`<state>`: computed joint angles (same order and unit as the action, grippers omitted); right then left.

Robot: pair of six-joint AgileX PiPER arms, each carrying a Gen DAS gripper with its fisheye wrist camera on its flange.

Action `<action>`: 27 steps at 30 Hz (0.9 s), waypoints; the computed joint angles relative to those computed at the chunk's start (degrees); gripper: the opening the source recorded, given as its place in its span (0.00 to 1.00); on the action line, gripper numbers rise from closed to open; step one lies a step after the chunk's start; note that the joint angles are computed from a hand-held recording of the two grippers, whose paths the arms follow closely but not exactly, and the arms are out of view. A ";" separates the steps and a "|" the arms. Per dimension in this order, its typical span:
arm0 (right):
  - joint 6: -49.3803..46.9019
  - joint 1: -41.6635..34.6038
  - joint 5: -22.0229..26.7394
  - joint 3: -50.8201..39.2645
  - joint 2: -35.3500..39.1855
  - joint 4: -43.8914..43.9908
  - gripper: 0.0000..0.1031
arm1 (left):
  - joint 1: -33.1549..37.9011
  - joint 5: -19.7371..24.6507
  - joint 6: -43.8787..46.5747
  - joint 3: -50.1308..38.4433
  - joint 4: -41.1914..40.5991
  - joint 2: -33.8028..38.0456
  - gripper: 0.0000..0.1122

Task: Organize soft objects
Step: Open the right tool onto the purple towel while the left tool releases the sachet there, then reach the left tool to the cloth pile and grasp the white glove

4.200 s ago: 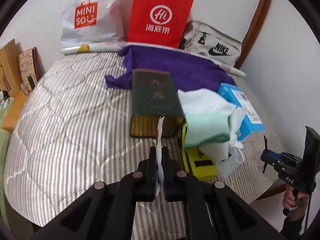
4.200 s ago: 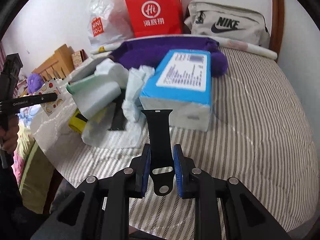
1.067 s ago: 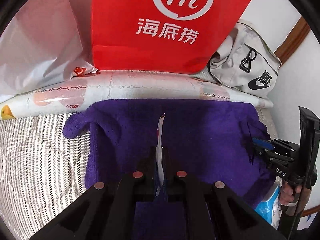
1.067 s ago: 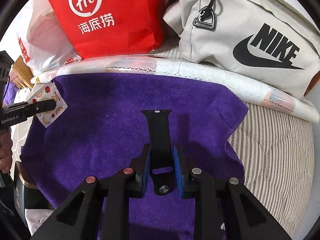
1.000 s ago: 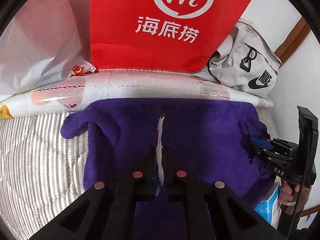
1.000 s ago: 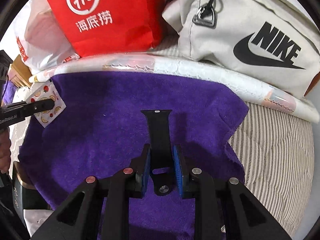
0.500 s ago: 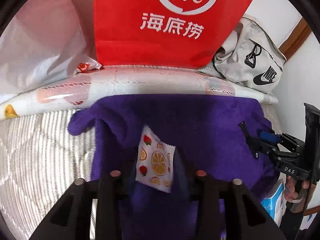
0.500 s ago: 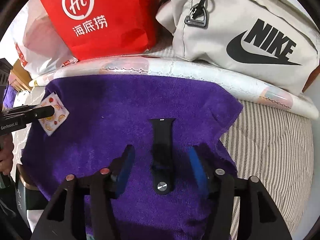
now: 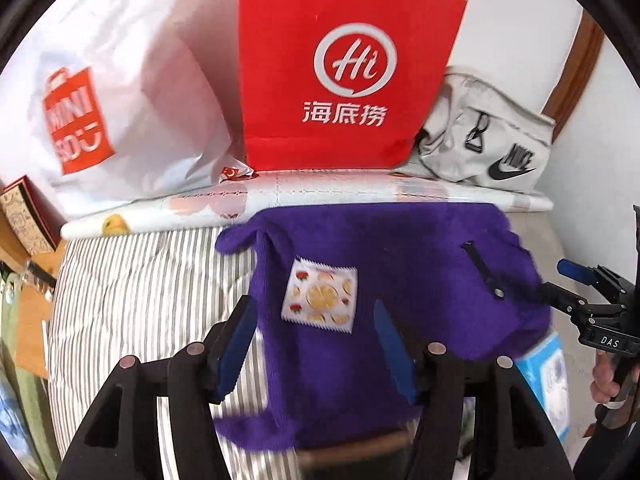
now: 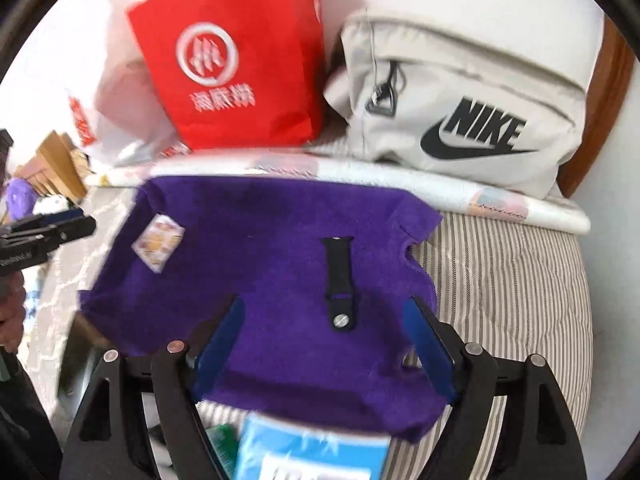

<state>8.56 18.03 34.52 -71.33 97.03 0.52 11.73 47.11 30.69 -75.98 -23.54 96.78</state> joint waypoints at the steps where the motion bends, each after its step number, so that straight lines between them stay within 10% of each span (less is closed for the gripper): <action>1: -1.06 0.04 0.44 1.08 -1.75 1.48 0.79 | 0.95 0.32 0.71 1.84 -0.93 -2.38 0.52; 13: 19.48 8.25 -5.38 23.97 -29.19 -11.96 0.79 | 15.23 5.70 18.62 24.29 -17.18 -27.79 0.52; 27: 54.76 31.38 8.91 39.04 -47.12 -35.17 0.79 | 28.00 15.76 26.99 39.41 -18.21 -48.04 0.52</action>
<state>63.32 49.41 43.42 -32.29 49.91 -34.65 39.72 62.87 57.68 -36.56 -41.75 48.74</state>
